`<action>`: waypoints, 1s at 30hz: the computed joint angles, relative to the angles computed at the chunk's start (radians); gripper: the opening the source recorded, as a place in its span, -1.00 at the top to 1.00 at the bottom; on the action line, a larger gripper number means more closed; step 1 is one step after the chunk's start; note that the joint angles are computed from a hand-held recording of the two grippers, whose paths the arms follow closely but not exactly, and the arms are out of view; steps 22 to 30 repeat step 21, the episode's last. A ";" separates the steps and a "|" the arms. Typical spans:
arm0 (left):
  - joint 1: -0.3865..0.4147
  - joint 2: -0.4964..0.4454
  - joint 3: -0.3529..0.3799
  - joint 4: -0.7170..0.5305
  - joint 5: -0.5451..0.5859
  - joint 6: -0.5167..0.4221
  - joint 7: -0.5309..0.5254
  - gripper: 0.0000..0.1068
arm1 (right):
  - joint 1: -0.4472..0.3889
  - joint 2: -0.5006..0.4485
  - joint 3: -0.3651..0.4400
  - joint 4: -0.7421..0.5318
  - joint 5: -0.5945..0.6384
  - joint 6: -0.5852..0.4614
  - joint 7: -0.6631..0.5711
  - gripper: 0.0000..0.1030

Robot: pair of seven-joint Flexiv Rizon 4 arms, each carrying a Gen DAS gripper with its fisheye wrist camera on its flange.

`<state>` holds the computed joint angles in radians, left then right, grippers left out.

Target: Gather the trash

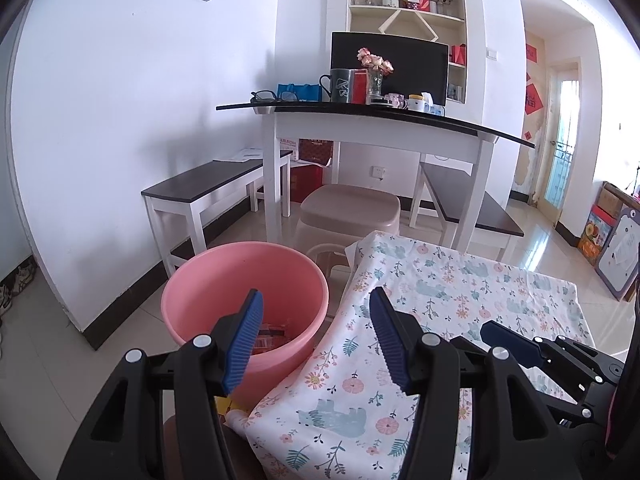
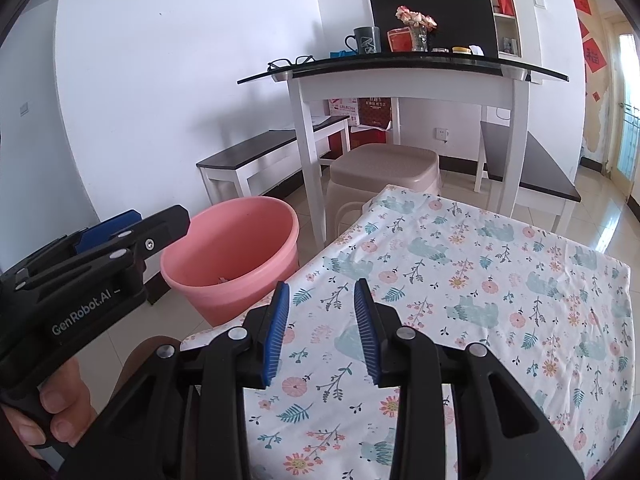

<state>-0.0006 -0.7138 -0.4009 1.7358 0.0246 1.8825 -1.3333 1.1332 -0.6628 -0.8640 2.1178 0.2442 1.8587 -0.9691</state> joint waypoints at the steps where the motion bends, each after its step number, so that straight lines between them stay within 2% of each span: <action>1: 0.001 -0.001 -0.001 -0.001 0.001 -0.002 0.001 -0.02 | -0.004 0.001 0.003 0.001 0.000 0.001 -0.001 0.33; 30: -0.022 -0.010 0.015 -0.019 -0.016 -0.014 0.012 -0.02 | -0.022 0.004 0.020 0.001 0.005 0.004 -0.009 0.33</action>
